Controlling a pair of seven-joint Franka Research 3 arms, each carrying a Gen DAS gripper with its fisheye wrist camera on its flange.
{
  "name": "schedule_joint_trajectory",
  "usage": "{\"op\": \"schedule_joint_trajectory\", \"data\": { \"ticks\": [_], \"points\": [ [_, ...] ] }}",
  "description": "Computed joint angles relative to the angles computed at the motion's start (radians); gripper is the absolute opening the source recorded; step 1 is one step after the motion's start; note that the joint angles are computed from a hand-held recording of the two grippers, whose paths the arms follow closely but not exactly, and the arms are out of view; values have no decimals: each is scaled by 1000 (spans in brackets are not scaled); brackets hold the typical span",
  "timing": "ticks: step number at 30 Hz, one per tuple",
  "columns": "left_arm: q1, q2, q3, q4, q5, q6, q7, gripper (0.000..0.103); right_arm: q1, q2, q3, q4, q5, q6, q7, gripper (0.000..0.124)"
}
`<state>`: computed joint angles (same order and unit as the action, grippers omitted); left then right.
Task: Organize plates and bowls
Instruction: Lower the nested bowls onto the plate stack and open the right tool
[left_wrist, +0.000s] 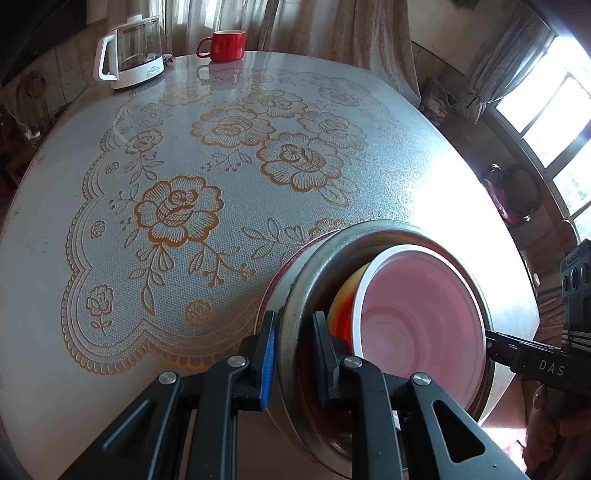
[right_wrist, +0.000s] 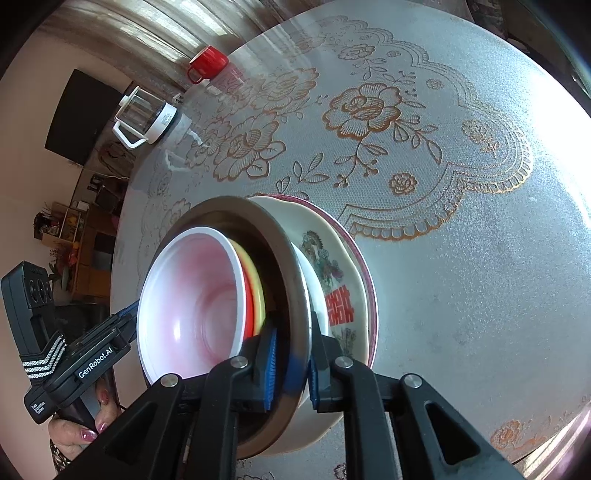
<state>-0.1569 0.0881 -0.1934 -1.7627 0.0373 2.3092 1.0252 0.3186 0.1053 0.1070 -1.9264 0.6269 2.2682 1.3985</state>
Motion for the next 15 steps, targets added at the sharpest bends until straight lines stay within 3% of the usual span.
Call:
{"op": "schedule_joint_trajectory", "data": {
  "ticks": [4,6,8,11,14,15],
  "points": [
    [4,-24,3,-25,-4,12,-6,28,0,-24,0,-23,15,7,-1,19],
    [7,-37,5,-40,-14,21,-8,39,3,-39,-1,-38,5,15,5,22],
    [9,-52,6,-59,-29,42,-2,41,7,-54,-1,-54,-9,25,10,25],
    [5,-52,4,-65,-22,56,12,38,8,-65,-3,-71,6,34,-5,25],
    [-2,-41,-2,-59,-33,87,35,24,14,-68,-3,-79,-23,62,7,17],
    [-7,-30,-4,-42,-4,72,23,24,15,-67,-3,-82,-32,73,17,13]
  ]
}}
